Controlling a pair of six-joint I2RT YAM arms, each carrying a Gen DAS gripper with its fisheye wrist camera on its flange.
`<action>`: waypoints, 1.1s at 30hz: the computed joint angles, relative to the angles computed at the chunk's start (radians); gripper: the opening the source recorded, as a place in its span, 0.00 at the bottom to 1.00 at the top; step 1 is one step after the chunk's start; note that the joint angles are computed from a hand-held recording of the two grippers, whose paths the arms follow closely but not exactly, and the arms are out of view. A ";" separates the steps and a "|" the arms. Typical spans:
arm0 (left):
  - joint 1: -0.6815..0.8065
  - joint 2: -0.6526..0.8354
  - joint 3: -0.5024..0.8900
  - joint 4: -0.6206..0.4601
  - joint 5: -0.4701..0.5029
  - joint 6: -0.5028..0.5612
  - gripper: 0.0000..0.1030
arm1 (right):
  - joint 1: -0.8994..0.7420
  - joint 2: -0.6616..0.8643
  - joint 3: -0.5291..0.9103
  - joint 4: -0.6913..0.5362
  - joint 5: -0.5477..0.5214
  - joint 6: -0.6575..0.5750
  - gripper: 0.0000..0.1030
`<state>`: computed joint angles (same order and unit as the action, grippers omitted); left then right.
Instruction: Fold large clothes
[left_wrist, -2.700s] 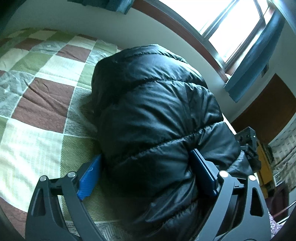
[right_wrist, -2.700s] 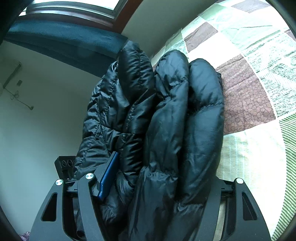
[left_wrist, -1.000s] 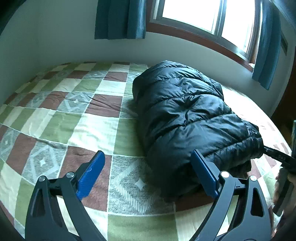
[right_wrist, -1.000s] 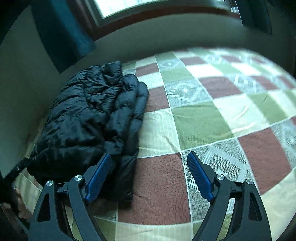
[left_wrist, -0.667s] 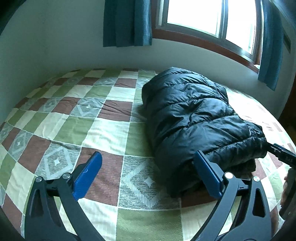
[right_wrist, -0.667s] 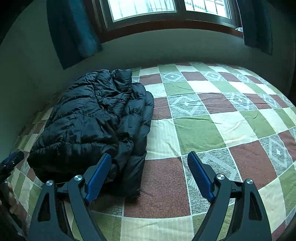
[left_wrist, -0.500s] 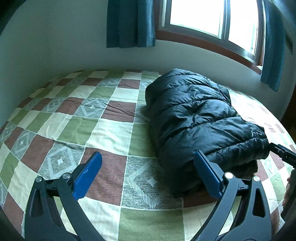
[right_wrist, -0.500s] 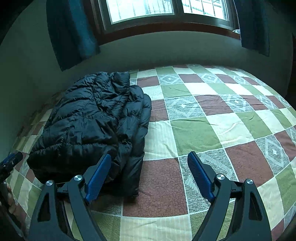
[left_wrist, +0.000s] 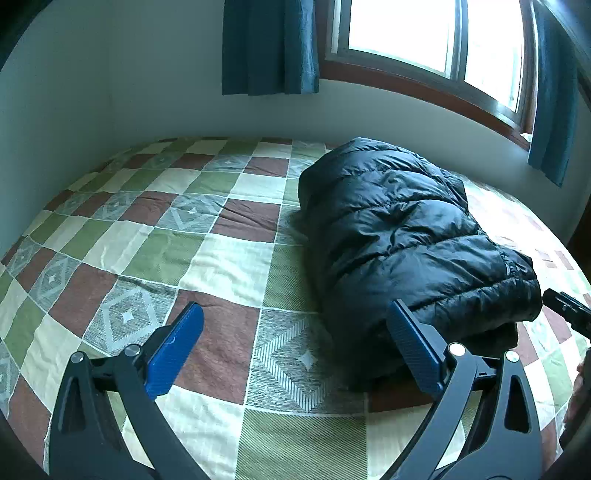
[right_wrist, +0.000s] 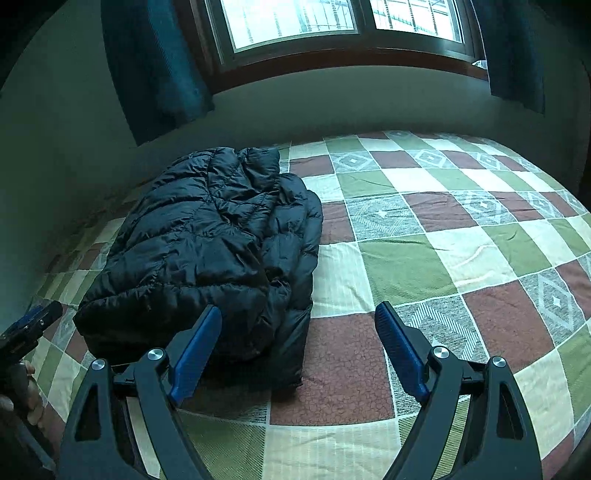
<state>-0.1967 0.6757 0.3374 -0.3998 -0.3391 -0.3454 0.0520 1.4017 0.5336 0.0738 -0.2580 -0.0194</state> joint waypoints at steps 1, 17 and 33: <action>-0.009 0.000 0.001 -0.003 -0.005 -0.005 0.96 | 0.001 0.004 0.000 0.000 0.002 0.000 0.81; -0.064 -0.023 0.010 -0.024 -0.046 -0.040 0.96 | -0.008 0.047 0.010 -0.007 -0.010 0.008 0.82; -0.148 -0.043 0.011 -0.034 -0.175 -0.061 0.96 | -0.001 0.041 0.005 -0.011 -0.011 0.010 0.82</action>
<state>-0.3443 0.6326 0.3488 -0.4341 -0.5145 -0.4061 0.0515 1.4428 0.5387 0.0629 -0.2687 -0.0090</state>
